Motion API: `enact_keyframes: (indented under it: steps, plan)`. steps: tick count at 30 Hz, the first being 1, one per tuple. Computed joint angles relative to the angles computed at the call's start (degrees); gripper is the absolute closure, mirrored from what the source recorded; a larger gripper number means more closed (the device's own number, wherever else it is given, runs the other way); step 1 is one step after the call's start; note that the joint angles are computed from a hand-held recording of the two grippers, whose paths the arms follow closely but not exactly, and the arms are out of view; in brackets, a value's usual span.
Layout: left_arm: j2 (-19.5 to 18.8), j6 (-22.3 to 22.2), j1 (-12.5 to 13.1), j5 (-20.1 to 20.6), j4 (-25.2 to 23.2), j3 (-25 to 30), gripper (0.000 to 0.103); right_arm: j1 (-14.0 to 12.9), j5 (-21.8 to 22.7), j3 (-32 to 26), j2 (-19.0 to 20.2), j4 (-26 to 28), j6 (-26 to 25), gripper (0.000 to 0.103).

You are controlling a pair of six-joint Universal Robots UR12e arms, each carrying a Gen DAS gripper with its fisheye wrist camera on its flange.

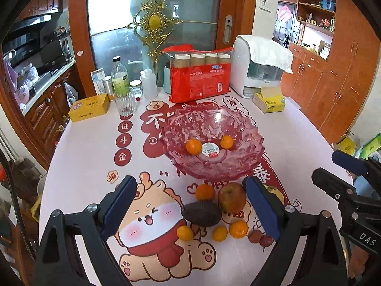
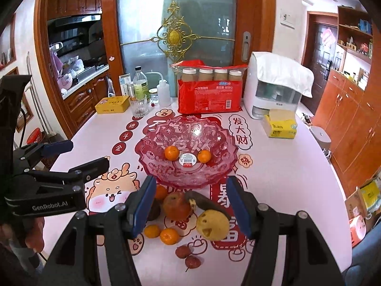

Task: Organize fruits
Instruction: 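Withdraw both open tools from the bowl back toward the fruit pile, then grasp a small mandarin with the left tool while the right tool grasps a red lychee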

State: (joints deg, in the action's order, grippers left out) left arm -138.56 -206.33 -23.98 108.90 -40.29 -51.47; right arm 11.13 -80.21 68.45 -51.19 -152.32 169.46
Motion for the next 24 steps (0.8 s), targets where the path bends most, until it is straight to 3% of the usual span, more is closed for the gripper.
enact_keyframes:
  steps: [8,17,24]
  plan:
    - [0.3,-0.6,0.1,-3.4,0.9,-3.3,0.011,-0.2,-1.9,4.2,-0.7,-1.7,1.0,0.042]
    - [-1.7,2.0,-0.4,-6.6,0.6,-5.0,0.011,-0.6,-2.8,8.2,-0.3,2.0,1.4,0.042]
    - [-3.6,-0.1,0.2,-11.1,-2.3,-4.4,0.018,-0.9,-2.3,9.0,0.8,4.6,2.5,0.044]
